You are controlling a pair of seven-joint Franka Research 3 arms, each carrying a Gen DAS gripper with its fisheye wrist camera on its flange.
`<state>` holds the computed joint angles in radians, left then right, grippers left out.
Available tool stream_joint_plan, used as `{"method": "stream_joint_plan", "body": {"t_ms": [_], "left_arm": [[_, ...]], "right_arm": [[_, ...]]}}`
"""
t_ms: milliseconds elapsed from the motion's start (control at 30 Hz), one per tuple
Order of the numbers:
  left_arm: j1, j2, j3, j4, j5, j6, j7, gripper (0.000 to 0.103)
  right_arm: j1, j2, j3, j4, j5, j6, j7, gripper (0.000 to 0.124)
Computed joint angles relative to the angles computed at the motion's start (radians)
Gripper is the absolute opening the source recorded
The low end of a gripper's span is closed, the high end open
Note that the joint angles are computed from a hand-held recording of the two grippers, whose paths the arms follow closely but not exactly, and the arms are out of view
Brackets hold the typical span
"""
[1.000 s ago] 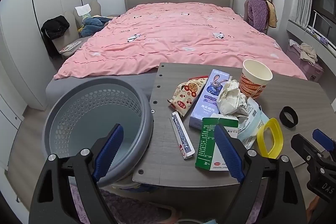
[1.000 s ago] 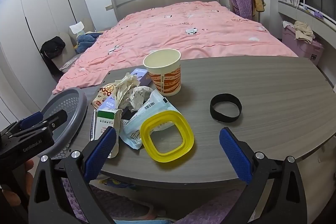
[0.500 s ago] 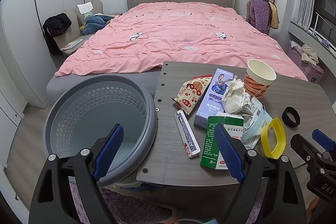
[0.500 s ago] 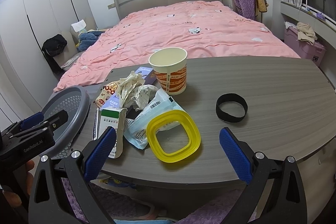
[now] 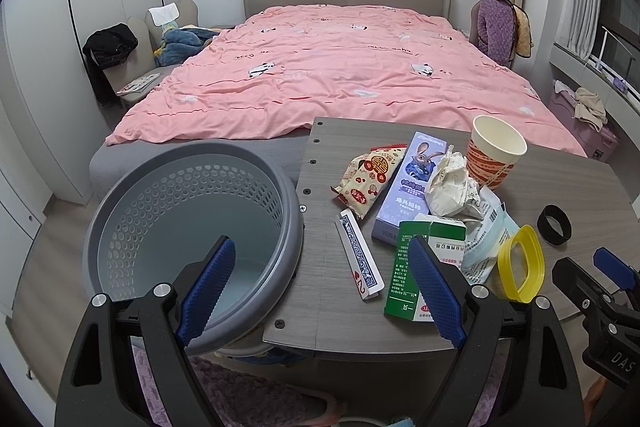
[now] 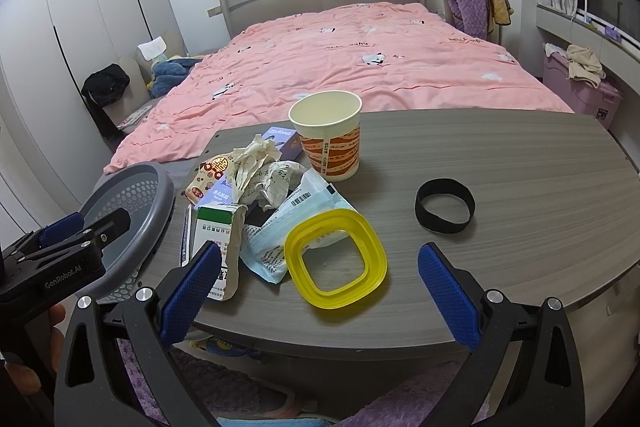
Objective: Collect trash
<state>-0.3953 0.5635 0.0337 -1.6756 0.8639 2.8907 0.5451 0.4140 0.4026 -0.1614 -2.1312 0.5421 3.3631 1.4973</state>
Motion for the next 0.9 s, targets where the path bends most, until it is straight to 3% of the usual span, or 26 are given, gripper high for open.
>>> {"method": "stream_joint_plan", "body": {"t_ms": [900], "left_arm": [[-0.001, -0.002, 0.002, -0.004, 0.004, 0.003, -0.004, 0.084]], "right_arm": [[-0.011, 0.003, 0.014, 0.003, 0.003, 0.006, -0.003, 0.097]]}}
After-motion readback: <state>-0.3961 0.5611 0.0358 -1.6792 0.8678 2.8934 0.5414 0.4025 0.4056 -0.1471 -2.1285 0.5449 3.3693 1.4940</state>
